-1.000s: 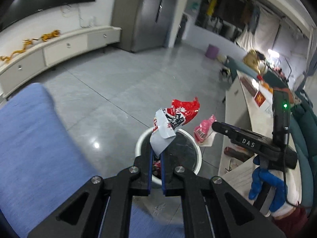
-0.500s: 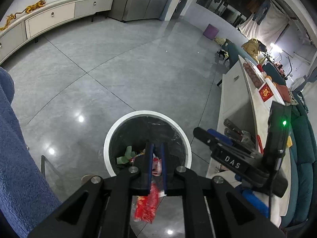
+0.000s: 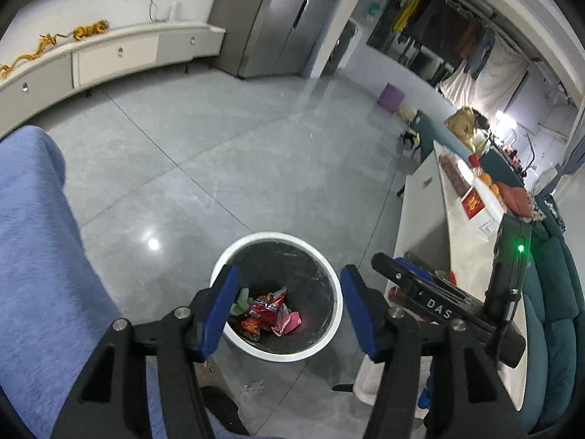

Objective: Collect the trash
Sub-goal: 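Move both tools back to the rug toward the purple and pink wrappers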

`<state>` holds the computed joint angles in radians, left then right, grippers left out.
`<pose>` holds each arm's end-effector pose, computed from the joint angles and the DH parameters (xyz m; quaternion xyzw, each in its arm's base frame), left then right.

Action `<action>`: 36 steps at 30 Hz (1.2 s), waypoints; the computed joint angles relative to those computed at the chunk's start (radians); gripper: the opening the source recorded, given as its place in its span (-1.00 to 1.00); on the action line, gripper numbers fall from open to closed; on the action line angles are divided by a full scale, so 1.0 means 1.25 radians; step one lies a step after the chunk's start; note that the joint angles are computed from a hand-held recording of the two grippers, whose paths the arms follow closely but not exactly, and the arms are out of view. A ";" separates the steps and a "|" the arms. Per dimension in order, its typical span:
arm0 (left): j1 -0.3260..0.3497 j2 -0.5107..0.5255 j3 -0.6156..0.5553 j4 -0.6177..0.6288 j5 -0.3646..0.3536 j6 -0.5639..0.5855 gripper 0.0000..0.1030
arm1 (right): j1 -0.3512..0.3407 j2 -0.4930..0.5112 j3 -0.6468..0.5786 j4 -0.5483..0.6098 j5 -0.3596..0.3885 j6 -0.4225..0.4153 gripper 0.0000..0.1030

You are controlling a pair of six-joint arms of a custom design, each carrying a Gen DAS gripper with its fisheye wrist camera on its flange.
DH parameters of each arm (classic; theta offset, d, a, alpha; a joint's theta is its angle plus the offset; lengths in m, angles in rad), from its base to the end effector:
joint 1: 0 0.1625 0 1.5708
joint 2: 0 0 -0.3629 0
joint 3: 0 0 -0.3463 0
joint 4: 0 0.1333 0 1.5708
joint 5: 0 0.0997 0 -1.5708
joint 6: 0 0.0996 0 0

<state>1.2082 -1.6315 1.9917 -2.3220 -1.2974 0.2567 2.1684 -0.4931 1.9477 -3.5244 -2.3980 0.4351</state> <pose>-0.0030 -0.4596 0.3520 0.2709 0.9336 -0.1992 0.1233 0.3195 -0.3627 -0.0212 -0.0269 -0.8925 0.3889 0.2271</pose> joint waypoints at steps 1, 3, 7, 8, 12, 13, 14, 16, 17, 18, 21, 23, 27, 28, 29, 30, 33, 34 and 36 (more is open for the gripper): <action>-0.005 -0.020 0.001 0.007 0.001 -0.002 0.10 | 0.012 -0.004 0.001 0.002 -0.005 0.004 -0.10; -0.013 -0.056 0.005 0.018 0.006 -0.004 0.10 | 0.041 -0.014 0.001 0.010 -0.019 0.009 -0.10; -0.027 -0.146 0.013 0.027 0.031 0.009 0.10 | 0.095 -0.022 -0.028 0.044 -0.039 0.006 -0.09; -0.031 -0.163 0.016 0.025 0.042 0.013 0.10 | 0.108 -0.021 -0.039 0.052 -0.044 0.001 -0.09; -0.046 -0.240 0.022 0.015 0.094 0.043 0.10 | 0.164 -0.008 -0.099 0.083 -0.061 -0.037 -0.04; -0.046 -0.263 0.020 0.011 0.111 0.060 0.10 | 0.176 -0.002 -0.116 0.090 -0.063 -0.045 -0.01; -0.045 -0.276 0.019 0.006 0.123 0.070 0.10 | 0.187 0.004 -0.134 0.098 -0.063 -0.052 0.01; -0.038 -0.302 0.012 -0.004 0.149 0.087 0.10 | 0.208 0.019 -0.172 0.111 -0.060 -0.073 0.05; -0.027 -0.313 0.004 -0.011 0.155 0.097 0.14 | 0.218 0.028 -0.194 0.121 -0.057 -0.083 0.07; -0.019 -0.316 -0.002 -0.016 0.160 0.104 0.19 | 0.225 0.037 -0.213 0.130 -0.054 -0.090 0.08; 0.033 -0.326 -0.031 -0.067 0.168 0.150 0.45 | 0.244 0.069 -0.278 0.160 -0.035 -0.117 0.15; 0.079 -0.320 -0.052 -0.092 0.152 0.177 0.48 | 0.252 0.097 -0.329 0.184 -0.021 -0.134 0.19; 0.198 -0.273 -0.114 -0.170 0.119 0.246 0.49 | 0.250 0.163 -0.439 0.224 0.028 -0.155 0.31; 0.231 -0.252 -0.134 -0.188 0.108 0.259 0.50 | 0.249 0.183 -0.470 0.237 0.039 -0.160 0.37; 0.259 -0.232 -0.154 -0.200 0.099 0.268 0.50 | 0.247 0.205 -0.501 0.249 0.049 -0.164 0.39; 0.291 -0.210 -0.177 -0.210 0.088 0.276 0.50 | 0.245 0.225 -0.532 0.263 0.061 -0.167 0.39; 0.379 -0.132 -0.258 -0.208 0.059 0.283 0.50 | 0.237 0.300 -0.657 0.335 0.111 -0.175 0.41; 0.411 -0.098 -0.296 -0.195 0.047 0.288 0.50 | 0.232 0.337 -0.721 0.374 0.132 -0.179 0.41; 0.445 -0.053 -0.344 -0.170 0.035 0.293 0.50 | 0.220 0.409 -0.845 0.445 0.175 -0.186 0.41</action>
